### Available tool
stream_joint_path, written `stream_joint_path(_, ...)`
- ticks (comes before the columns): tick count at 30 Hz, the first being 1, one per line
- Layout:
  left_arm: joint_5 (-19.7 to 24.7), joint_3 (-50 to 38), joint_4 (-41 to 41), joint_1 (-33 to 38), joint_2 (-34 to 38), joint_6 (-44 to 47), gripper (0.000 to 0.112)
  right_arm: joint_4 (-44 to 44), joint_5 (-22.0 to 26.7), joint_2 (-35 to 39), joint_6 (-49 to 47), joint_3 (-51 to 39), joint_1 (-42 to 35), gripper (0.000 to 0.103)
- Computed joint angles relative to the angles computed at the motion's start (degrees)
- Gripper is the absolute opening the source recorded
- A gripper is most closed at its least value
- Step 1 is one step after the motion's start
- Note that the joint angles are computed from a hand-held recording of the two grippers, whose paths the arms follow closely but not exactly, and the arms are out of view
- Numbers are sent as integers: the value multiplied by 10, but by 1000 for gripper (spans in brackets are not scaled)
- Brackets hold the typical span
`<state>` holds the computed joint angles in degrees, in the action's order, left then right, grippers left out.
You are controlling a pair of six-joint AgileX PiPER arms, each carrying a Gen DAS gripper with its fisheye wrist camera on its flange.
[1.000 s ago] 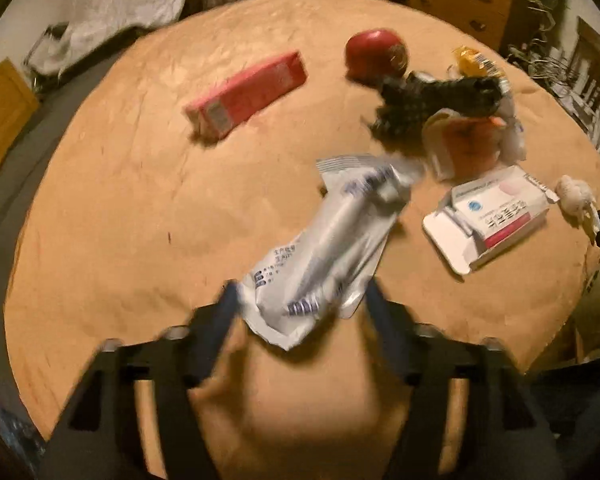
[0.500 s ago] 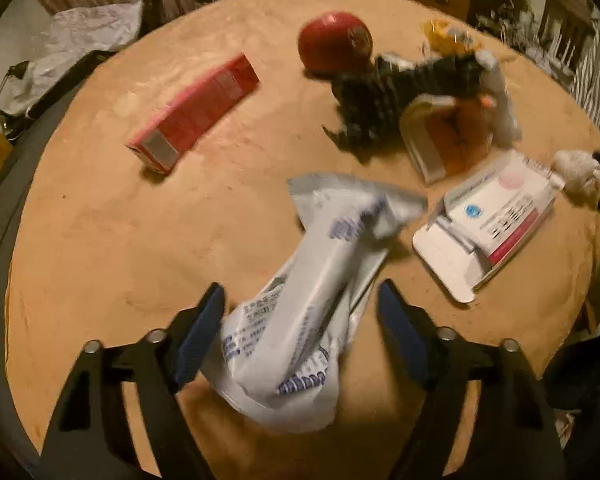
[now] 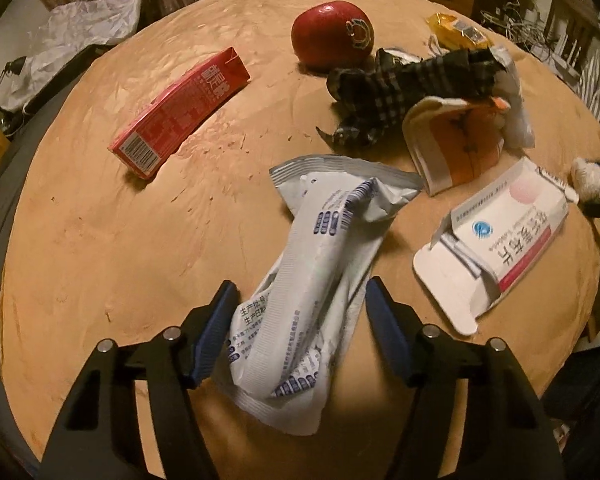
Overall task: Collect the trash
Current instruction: 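Grasp the white medicine packet with the left tool while the right tool grasps the white sock, then lift the packet and sock and carry them toward the white bucket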
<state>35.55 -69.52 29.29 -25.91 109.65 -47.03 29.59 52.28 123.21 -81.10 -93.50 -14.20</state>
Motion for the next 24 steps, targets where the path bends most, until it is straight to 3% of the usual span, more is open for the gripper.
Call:
stream_joint_path(2, -2, -3, 21, -6, 4, -24, 54, 10, -19, -10, -8, 24, 4, 47)
stream_joint_path(5, 11, -3, 79, -38, 3, -87, 28, 38, -51, -25, -19, 61, 4, 40)
stream_joint_path(10, 34, 31, 199, -91, -25, -254, 27, 143, -101, -66, -85, 146, -15, 35)
stream_joint_path(16, 152, 64, 295, -190, -81, -450, 27, 308, -82, -153, -173, 245, -65, 35)
stream_joint_path(20, 261, 37, 325, -284, -85, -523, 27, 412, -52, -237, -242, 322, -99, 35)
stream_joint_path(24, 341, -11, 346, -349, -75, -552, 28, 470, -12, -305, -265, 369, -129, 36)
